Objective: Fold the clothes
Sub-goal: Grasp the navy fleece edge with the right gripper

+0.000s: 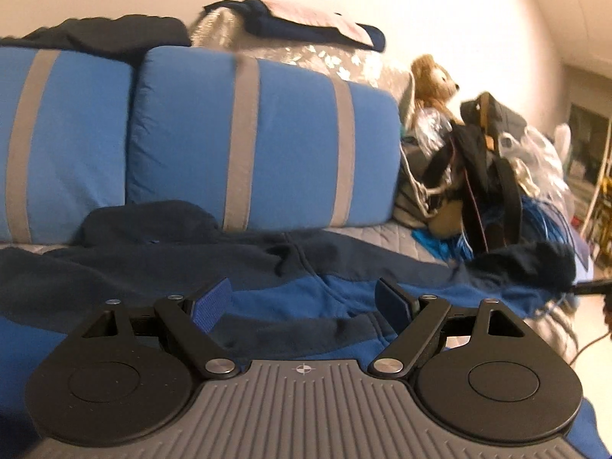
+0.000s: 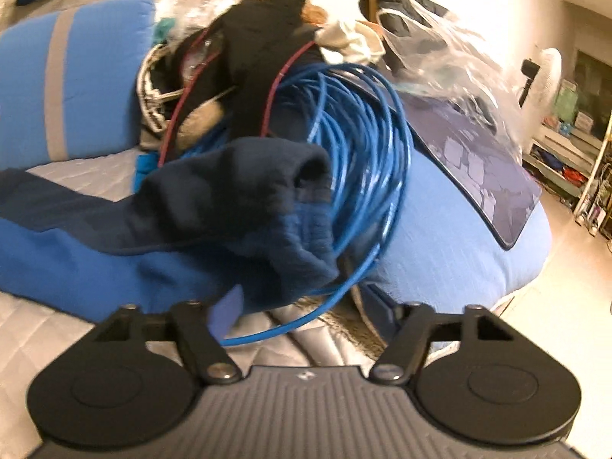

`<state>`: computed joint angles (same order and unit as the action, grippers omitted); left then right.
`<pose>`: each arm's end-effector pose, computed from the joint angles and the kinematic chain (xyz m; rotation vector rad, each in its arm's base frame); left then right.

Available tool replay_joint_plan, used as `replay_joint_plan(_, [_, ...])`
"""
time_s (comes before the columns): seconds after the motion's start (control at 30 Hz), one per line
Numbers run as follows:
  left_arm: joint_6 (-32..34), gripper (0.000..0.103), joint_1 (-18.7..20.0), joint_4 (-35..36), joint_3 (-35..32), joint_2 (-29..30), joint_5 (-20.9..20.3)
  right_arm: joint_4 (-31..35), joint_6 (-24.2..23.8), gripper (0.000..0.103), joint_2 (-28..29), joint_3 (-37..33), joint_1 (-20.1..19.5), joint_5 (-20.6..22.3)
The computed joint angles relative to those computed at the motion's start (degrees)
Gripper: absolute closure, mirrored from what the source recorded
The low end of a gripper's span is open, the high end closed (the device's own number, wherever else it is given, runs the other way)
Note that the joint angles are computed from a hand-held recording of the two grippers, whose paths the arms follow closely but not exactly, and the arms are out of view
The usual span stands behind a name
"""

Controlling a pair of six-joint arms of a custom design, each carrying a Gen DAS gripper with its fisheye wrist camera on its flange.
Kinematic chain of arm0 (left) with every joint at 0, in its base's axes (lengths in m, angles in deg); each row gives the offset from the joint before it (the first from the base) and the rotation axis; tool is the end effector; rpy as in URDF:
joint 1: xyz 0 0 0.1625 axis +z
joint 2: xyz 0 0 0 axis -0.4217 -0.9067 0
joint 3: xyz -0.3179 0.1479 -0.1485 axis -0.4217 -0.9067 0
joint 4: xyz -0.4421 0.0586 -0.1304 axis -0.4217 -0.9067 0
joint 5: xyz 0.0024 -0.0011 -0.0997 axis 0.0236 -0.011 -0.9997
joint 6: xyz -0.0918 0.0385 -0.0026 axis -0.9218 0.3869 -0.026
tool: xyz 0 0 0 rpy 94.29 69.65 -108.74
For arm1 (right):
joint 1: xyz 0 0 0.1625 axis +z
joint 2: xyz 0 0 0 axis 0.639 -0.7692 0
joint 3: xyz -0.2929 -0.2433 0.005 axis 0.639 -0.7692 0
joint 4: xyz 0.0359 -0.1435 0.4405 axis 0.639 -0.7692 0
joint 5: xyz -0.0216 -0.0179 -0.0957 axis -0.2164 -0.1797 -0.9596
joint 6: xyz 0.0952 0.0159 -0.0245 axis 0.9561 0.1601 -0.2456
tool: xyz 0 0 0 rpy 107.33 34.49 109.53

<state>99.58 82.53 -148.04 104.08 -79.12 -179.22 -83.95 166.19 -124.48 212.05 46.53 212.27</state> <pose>-0.2540 -0.6441 0.1484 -1.5534 -2.5536 0.8442 0.0266 -0.2938 0.3413 -0.4836 -1.5059 1.1759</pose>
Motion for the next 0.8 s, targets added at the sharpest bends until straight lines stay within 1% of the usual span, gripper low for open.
replay_joint_plan(0.03, [-0.6, 0.02, 0.2, 0.27, -0.24, 0.06, -0.3, -0.68, -0.38, 0.032, -0.35, 0.32, -0.63, -0.37])
replay_joint_plan(0.07, [-1.1, 0.02, 0.33, 0.45, -0.47, 0.16, -0.45, -1.07, -0.46, 0.036, -0.74, 0.61, -1.25, -0.96])
replay_joint_plan(0.13, [-1.73, 0.02, 0.4, 0.43, -0.81, 0.44, -0.25, -0.4, 1.2, 0.055, -1.22, 0.71, -2.35, -2.51])
replay_joint_plan(0.17, [-1.99, 0.02, 0.43, 0.4, -0.95, 0.55, -0.16, 0.24, 2.28, 0.068, -1.17, 0.54, -2.44, -2.94])
replay_joint_plan(0.2, [-2.12, 0.02, 0.46, 0.32, -1.03, 0.61, -0.1, 0.89, 3.3, 0.077, -1.01, 0.3, -2.31, -3.14])
replay_joint_plan(0.23, [-2.25, 0.02, 0.49, 0.04, -1.02, 0.64, -0.04, 0.55, 3.3, 0.078, -0.73, 0.21, -1.77, -2.88])
replay_joint_plan(0.3, [-2.51, 0.02, 0.52, -1.21, -0.71, 0.65, 0.12, -2.22, 1.06, 0.08, 0.06, 0.35, 0.15, -1.54])
replay_joint_plan(0.43, [-3.99, 0.02, 0.63, -4.47, -0.25, 0.77, 1.26, -10.15, -6.47, 0.082, 2.47, 0.26, 5.28, 0.81])
replay_joint_plan(0.47, [-4.43, 0.02, 0.68, -4.7, -0.36, 0.85, 1.65, -11.31, -7.53, 0.082, 3.5, -0.21, 6.38, 1.12])
replay_joint_plan(0.53, [-4.66, 0.02, 0.64, -4.99, -0.57, 1.04, 2.65, -12.57, -8.54, 0.083, 5.76, -1.54, 8.37, 1.62])
replay_joint_plan(0.57, [-4.62, 0.02, 0.58, -5.11, -0.68, 1.15, 3.2, -12.67, -8.67, 0.087, 7.06, -2.41, 9.19, 1.64])
replay_joint_plan(0.63, [-4.53, 0.02, 0.46, -5.33, -0.89, 1.37, 4.29, -11.9, -8.3, 0.087, 9.94, -4.49, 10.54, 1.26])
replay_joint_plan(0.7, [-3.83, 0.02, 0.36, -5.32, -0.84, 1.43, 4.83, -11.56, -8.43, 0.088, 12.75, -6.31, 11.52, 0.44])
replay_joint_plan(0.8, [-2.45, 0.02, 0.28, -5.0, -0.55, 1.33, 4.79, -9.88, -7.23, 0.09, 17.22, -9.47, 12.63, -1.13])
